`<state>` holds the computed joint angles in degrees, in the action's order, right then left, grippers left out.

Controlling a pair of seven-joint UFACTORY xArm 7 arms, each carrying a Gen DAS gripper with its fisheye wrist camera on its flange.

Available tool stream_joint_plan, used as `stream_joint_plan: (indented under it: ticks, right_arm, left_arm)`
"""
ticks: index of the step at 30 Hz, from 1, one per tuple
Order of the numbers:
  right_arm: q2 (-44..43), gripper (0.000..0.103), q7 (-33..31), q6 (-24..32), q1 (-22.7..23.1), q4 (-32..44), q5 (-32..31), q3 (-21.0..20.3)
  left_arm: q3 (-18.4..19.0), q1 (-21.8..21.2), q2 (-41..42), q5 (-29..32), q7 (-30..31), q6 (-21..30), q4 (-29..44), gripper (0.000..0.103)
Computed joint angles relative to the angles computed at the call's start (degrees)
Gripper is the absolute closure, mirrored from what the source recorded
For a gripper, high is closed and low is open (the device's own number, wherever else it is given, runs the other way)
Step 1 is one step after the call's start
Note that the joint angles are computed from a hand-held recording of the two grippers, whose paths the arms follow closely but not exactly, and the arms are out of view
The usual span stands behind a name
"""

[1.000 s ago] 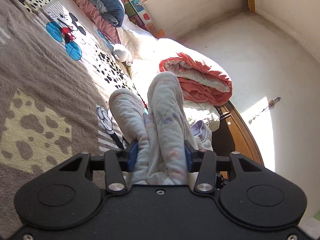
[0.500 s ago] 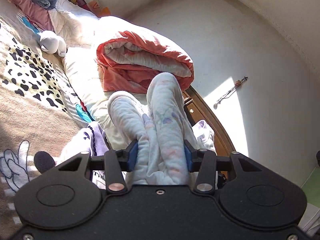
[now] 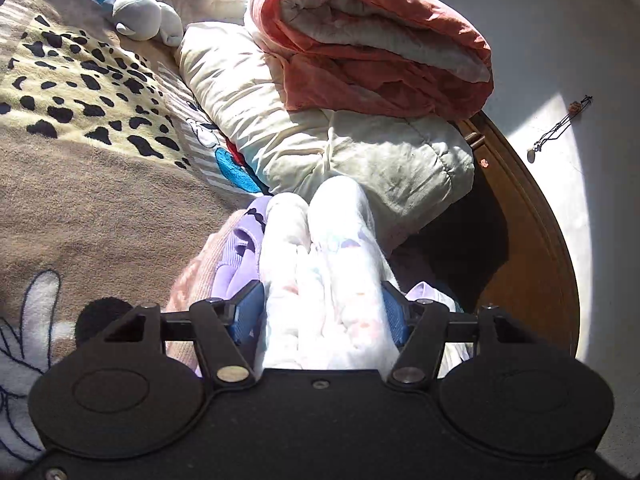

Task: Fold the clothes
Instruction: 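Carry the bundle with both grippers toward the stack of folded clothes, then place the bundle on the clothes stack and open both grippers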

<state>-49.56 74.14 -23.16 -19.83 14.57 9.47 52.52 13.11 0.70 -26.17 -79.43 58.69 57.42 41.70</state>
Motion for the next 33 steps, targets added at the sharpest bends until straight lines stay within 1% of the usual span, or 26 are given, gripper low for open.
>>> stream_joint_plan:
  ticks: [1,2,3,4,7,8,9,10,12,13,17,19,20,21,22,23,24,25,27,29,30,31,32,33]
  right_arm:
    - [-1.9,0.035,0.4,0.9,-0.3,0.1,0.7,1.1]
    - [-4.3,0.034,0.7,2.6,-0.6,0.4,0.9,1.8]
    - [-7.9,0.032,0.2,6.5,-0.9,1.2,0.1,2.6]
    - [-11.8,0.032,-0.4,11.1,-1.6,2.3,-1.1,3.5]
    - [-20.8,0.032,0.0,20.7,-3.4,4.9,-4.4,5.9]
    - [-23.8,0.032,0.2,22.7,-4.1,5.5,-5.8,6.7]
    - [-26.4,0.033,0.2,23.8,-4.8,6.0,-7.3,7.3]
    - [-27.1,0.033,-0.3,23.0,-5.1,6.1,-8.8,7.3]
    - [-26.9,0.035,-1.7,19.5,-5.5,5.9,-12.0,6.5]
    - [-24.6,0.036,-2.0,17.9,-5.4,5.8,-13.1,5.9]
    - [-10.5,0.036,-3.5,12.1,-4.4,5.7,-17.1,1.8]
    - [-7.9,0.035,-3.9,9.6,-4.2,5.0,-17.1,0.9]
    - [-7.3,0.035,-4.6,9.2,-3.8,4.8,-17.1,0.0]
    - [-8.2,0.035,-4.8,10.2,-2.9,4.8,-16.6,-0.1]
    - [-9.3,0.035,-4.9,11.6,-1.8,5.0,-16.3,-0.4]
    - [-10.1,0.034,-5.2,12.9,-0.6,5.1,-16.3,-1.0]
    - [-11.1,0.032,-5.1,14.1,0.8,5.2,-16.2,-1.8]
    - [-12.3,0.028,-4.9,15.4,2.3,5.3,-16.2,-2.6]
    - [-14.7,0.023,-4.5,17.8,6.2,5.1,-16.2,-4.9]
    - [-17.6,0.021,-4.5,21.7,10.7,5.0,-16.9,-7.2]
    - [-19.0,0.016,-4.4,24.6,13.5,5.0,-17.1,-8.6]
    - [-20.2,0.008,-4.0,27.3,16.4,4.9,-17.1,-9.9]
    - [-21.0,0.004,-3.5,29.7,18.8,4.9,-17.2,-11.0]
    - [-21.9,0.000,-3.3,33.5,21.5,5.5,-17.4,-12.1]
  left_arm:
    - [-0.3,0.1,-2.5,-1.5,2.7,-1.5,-1.3,0.040]
    - [-1.2,0.3,-6.0,-2.9,6.0,-4.5,-2.9,0.040]
    - [-1.4,0.0,-8.5,-3.8,9.0,-6.2,-4.0,0.040]
    - [-1.0,-0.6,-10.3,-4.3,11.5,-6.7,-4.7,0.040]
    - [-0.8,-2.6,-15.0,-4.3,18.3,-7.8,-7.2,0.040]
    - [-1.5,-3.3,-15.7,-4.0,20.5,-9.0,-7.7,0.040]
    - [-2.4,-3.8,-16.2,-3.6,21.5,-10.7,-8.1,0.041]
    - [-3.1,-4.5,-16.4,-2.8,22.3,-11.9,-8.4,0.041]
    - [-4.1,-6.3,-15.0,-2.6,23.3,-14.5,-8.4,0.042]
    - [-4.7,-7.0,-13.9,-2.5,23.1,-16.3,-8.1,0.042]
    - [-7.7,-9.4,-10.5,-1.0,22.5,-24.0,-7.4,0.043]
    - [-7.0,-10.4,-10.7,-0.4,20.2,-24.8,-7.2,0.043]
    - [-6.7,-10.5,-12.0,0.6,17.3,-25.0,-7.3,0.043]
    - [-6.2,-10.7,-13.6,1.4,15.5,-25.1,-7.7,0.042]
    - [-5.6,-10.9,-15.2,2.1,13.8,-25.1,-8.2,0.038]
    - [-6.4,-10.1,-17.7,4.1,10.2,-26.4,-9.1,0.031]
    - [-7.1,-9.5,-19.5,6.0,7.4,-27.5,-9.8,0.029]
    - [-7.3,-8.7,-21.6,8.3,4.5,-27.4,-10.5,0.026]
    - [-7.3,-6.3,-26.3,14.0,-2.6,-25.2,-12.2,0.020]
    - [-7.9,-3.1,-31.1,20.0,-10.5,-22.2,-13.6,0.009]
    - [-8.1,-2.1,-33.0,22.5,-13.3,-20.8,-14.1,0.007]
    - [-8.2,-1.2,-34.7,24.8,-15.8,-19.4,-14.5,0.003]
    - [-8.6,0.0,-37.1,27.6,-18.7,-17.5,-15.0,0.002]
    - [-8.8,0.5,-38.7,29.7,-20.6,-16.5,-15.4,0.002]
